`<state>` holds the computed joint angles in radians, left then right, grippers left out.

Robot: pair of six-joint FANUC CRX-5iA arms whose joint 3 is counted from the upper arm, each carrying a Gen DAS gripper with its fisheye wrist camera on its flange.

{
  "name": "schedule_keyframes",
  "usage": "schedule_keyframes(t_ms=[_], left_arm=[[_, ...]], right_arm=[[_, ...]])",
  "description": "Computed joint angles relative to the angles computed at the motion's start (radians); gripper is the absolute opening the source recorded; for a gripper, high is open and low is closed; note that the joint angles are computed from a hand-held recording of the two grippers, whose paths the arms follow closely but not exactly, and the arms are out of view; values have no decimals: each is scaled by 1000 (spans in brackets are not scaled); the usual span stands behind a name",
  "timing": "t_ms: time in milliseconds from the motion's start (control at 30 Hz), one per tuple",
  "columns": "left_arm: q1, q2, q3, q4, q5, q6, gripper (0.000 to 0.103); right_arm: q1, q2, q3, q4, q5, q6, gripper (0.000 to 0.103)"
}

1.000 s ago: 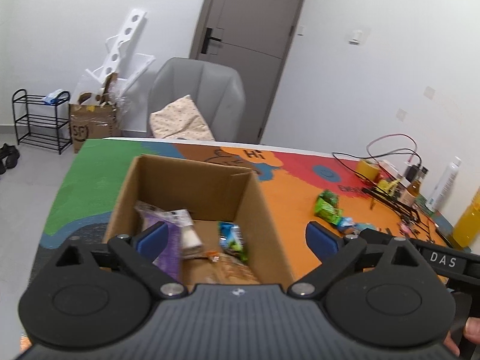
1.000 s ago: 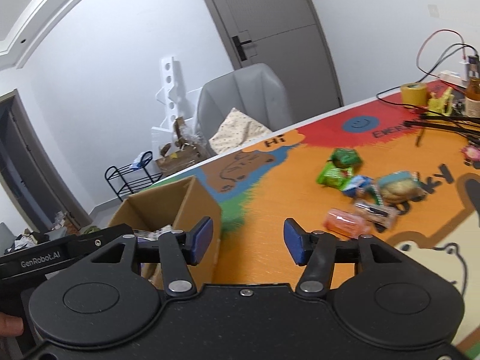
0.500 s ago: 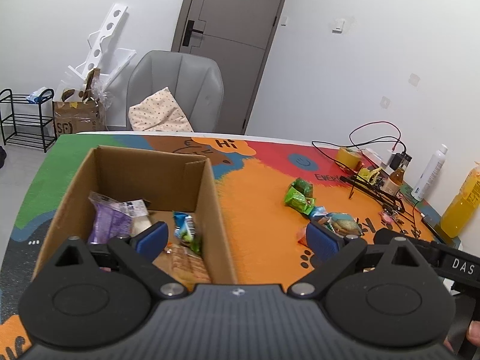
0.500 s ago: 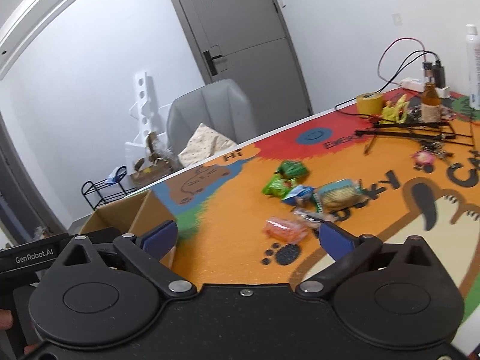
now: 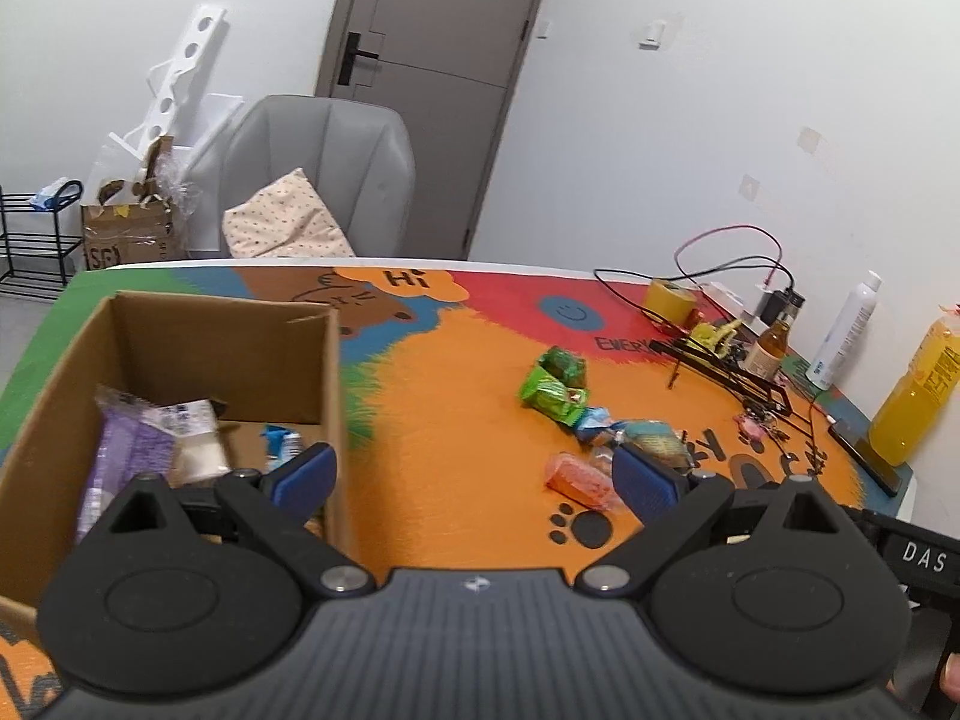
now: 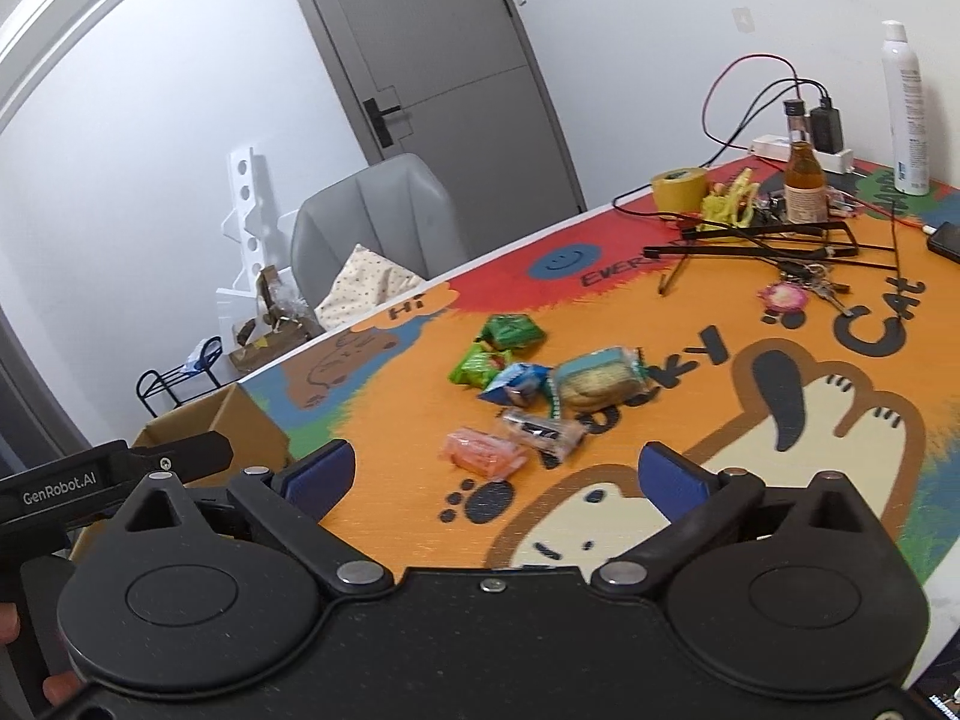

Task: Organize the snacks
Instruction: 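Move both open grippers back over the snack pile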

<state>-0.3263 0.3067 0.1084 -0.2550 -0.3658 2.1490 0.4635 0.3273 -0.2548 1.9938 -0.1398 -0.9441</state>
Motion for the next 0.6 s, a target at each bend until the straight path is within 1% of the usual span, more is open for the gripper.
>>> schedule_keyframes(t_ms=[100, 233, 267, 533, 600], left_arm=[[-2, 25, 5, 78, 23, -89, 98], [-8, 59, 19, 157, 46, -169, 98], [-9, 68, 24, 176, 47, -188, 98], [-21, 142, 78, 255, 44, -266, 98], [-25, 161, 107, 232, 28, -248, 98]], right_arm=[[-12, -2, -8, -11, 2, 4, 103], [-28, -2, -17, -19, 1, 6, 103], [-37, -1, -17, -5, 5, -8, 103], [-93, 22, -11, 51, 43, -74, 103], [-101, 33, -4, 50, 52, -74, 103]])
